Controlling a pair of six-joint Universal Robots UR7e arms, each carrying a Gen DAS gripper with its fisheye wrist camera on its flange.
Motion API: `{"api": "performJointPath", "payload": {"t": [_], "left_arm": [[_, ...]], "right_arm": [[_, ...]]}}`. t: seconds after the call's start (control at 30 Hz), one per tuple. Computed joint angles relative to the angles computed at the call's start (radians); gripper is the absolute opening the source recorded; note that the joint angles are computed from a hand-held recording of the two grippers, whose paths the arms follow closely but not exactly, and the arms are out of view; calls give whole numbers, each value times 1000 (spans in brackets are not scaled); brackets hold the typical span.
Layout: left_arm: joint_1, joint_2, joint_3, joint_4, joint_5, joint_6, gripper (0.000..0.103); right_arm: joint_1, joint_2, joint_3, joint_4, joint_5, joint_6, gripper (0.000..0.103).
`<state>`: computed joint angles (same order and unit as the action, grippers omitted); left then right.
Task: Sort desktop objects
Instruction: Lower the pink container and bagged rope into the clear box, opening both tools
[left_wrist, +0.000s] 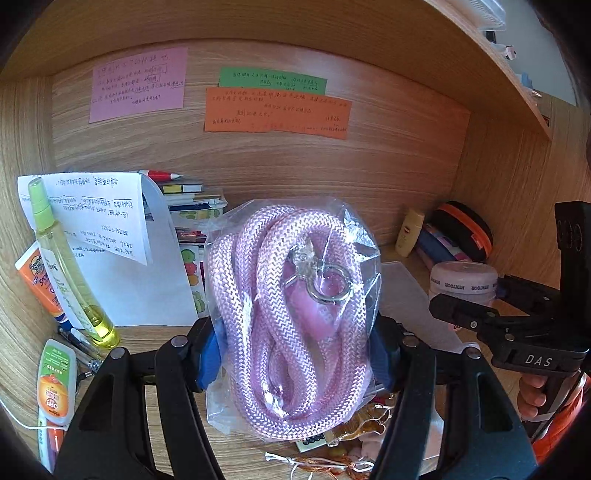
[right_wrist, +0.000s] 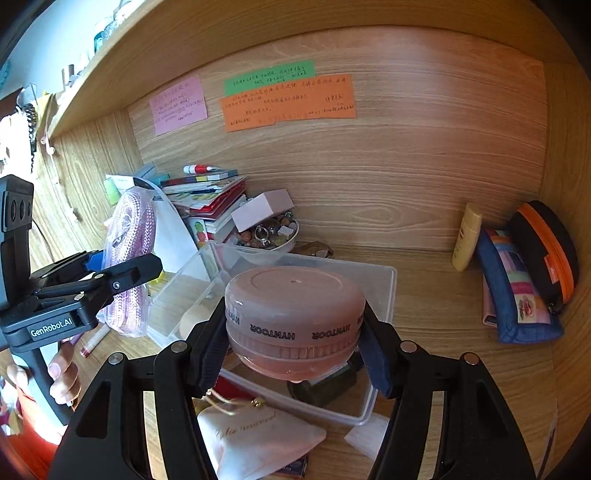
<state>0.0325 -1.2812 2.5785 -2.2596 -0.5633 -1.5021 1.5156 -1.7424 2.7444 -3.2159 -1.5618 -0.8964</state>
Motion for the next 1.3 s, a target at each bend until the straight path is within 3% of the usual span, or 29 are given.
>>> {"api": "performJointPath", "payload": {"t": [0.4,0.67,0.87,1.07,1.3], "left_arm": [[115,60,7,-163,-7,129,64],[193,111,11,-290,-57,207,64],[212,149,-9,-276,-77,203,64],[228,172,-20,-295,-88,218,65],[228,180,-26,-297,-98,238,71]], "right_arm": [[40,220,-79,-88,-91,40,60],[37,323,-102,-134,-144,27,60],[39,356,-94,-169,-157,-19,60],[40,387,-111,-161,-183,-13,60],[36,399,-107,-185,-183,-25,61]]}}
